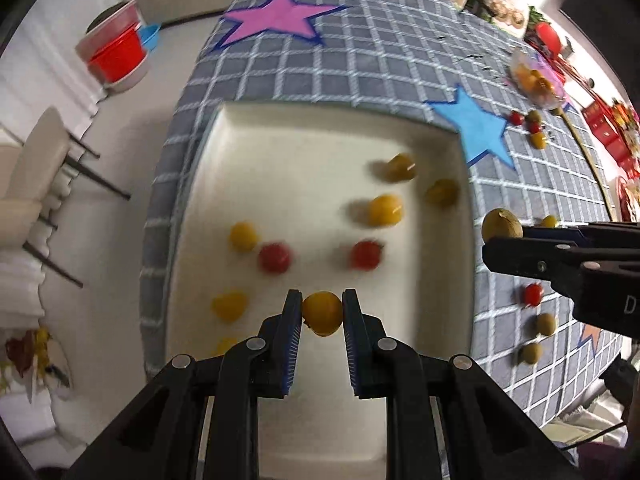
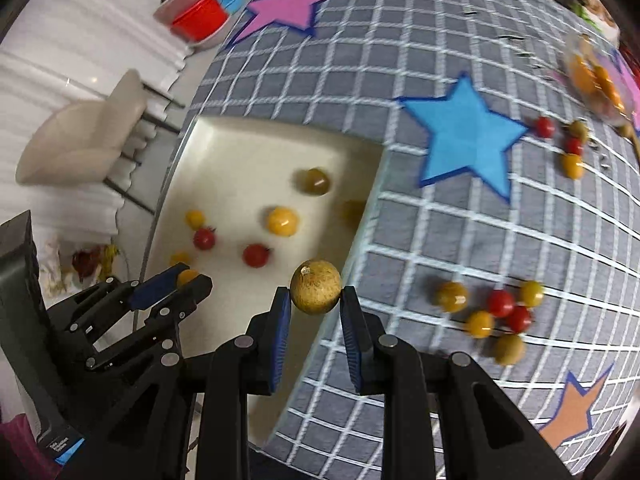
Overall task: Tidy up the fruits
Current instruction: 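Carry both held tomatoes over the white tray and open both tools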
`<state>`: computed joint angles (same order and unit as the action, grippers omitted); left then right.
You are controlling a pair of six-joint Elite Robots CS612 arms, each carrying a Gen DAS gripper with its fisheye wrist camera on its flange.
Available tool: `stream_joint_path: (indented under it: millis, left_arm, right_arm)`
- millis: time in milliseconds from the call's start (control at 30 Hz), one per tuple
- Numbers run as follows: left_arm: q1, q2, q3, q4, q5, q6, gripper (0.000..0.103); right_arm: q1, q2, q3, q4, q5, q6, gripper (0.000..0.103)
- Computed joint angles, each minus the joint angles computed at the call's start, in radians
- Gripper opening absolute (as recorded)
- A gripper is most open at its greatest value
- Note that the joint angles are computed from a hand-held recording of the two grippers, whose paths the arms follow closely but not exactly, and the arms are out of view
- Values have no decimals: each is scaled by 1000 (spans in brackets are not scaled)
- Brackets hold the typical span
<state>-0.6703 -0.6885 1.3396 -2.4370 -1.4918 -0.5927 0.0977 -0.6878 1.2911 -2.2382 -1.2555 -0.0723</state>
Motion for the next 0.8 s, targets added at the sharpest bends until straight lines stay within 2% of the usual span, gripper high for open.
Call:
stream_joint_path:
  millis: [300,433,700,800]
  left_arm:
    - [13,-25,87,-18,0,-64,22]
    - [3,-26,92,-24,35,-33,22]
    - [2,-22,91,-19,5,-4,22]
    - [0,-17,86,-13,15,2,22]
  right_arm:
    - [50,55,-67,94,-19,-51,27]
    - [65,80,-97,124,-40,-54,27]
    - [79,108,-129,148,-53,-42,28]
    - [82,113,-136,150,-52,-43,28]
